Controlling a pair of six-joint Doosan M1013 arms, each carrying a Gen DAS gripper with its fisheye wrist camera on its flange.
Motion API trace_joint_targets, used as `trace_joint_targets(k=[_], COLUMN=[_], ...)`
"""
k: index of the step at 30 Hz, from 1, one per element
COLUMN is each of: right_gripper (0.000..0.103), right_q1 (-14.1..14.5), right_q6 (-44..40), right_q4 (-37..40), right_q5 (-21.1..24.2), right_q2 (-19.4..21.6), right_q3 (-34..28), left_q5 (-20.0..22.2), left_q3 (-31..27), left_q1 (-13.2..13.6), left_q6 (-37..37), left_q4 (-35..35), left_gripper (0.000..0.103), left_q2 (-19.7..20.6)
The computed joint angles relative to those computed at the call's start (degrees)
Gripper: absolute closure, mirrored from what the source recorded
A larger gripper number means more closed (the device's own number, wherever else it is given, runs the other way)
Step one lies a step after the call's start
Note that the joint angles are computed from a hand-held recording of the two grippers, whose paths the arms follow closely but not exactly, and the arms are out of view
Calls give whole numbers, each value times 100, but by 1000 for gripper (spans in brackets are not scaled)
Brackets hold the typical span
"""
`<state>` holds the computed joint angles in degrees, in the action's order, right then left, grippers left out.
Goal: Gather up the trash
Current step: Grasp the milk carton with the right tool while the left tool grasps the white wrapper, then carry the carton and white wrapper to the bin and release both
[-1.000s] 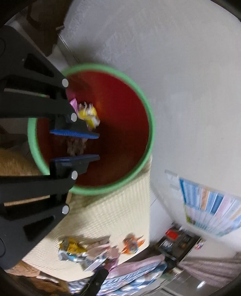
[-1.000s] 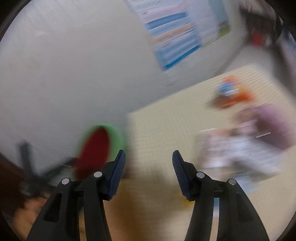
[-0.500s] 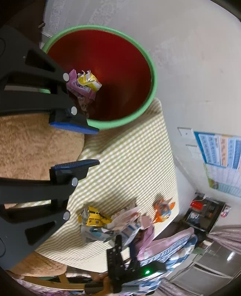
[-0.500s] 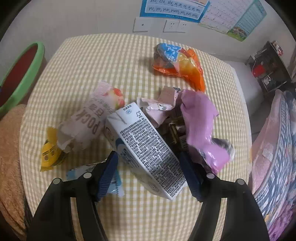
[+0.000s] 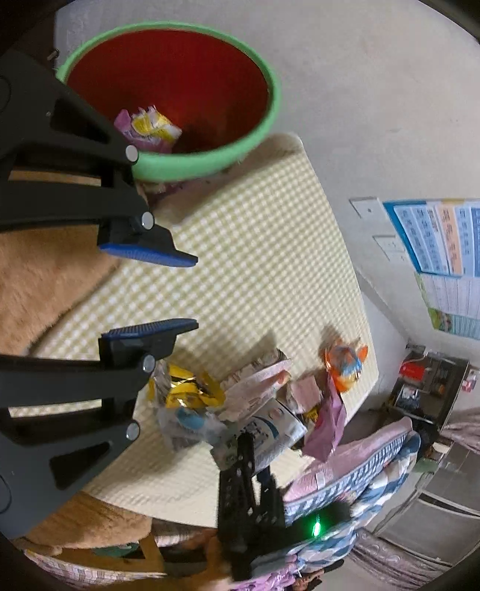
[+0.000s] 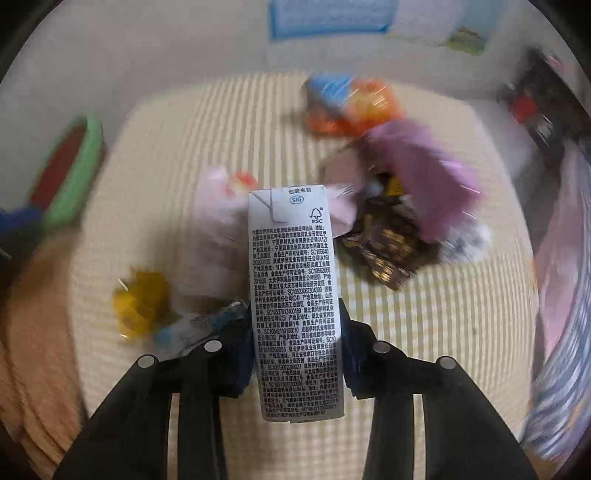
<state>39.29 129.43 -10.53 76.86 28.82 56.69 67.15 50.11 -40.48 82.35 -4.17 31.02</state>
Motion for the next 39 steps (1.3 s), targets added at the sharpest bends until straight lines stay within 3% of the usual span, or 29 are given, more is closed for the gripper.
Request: trace_joint_targets(k=[4,9,11,16,18,22,24,25,32,34,39], right_gripper=[66,66,65,65,65,65,65,65,65,65,65], right_q1=[262,688,824,859,883,924,929,902,981,1005,1061], right_q6=[1803,3990,4660,4908,5013,5229,5344,5375,5546,5584,5641], right_q4=[-744,-1702,-1897,-1884,-1941,-2111,-2133,-2139,-2342,-2379,-2483], right_q5=[-925,-1289,-1347,-1307,-1349,-1404,-1422,-1453,-1337,-1320,-1223], right_q2=[-629,-1045,-1108,-1096,-1130,-1187,-1207,-1178,-1154,-1153,-1145], right_q3=[857,1558,1700,1668,1710,1799,1845,1836,1753,1739,1672], left_q5=[226,596,815,1321,1770,1736,1606,1560,1277,1126,302], left_q3=[-559,-1540,-1987,-2791,-3322,-3195,-3015,-2962,-2669,-2519,-1734], left_q1=[-76,-281,-340,-495,-567,-581,-590,-596,-579,-566,-537], left_q6=[99,141,14,-376,-415,-534,-475,-450,-349,-349,-286], left_q4=[-433,-594,-592,-143,168,290,335,369,299,259,161], left_gripper=[76,74,64,58,54,54,60,70,78,80,80], left_q2=[375,1008,1295,1811,2120,2100,2013,1987,1812,1703,1135])
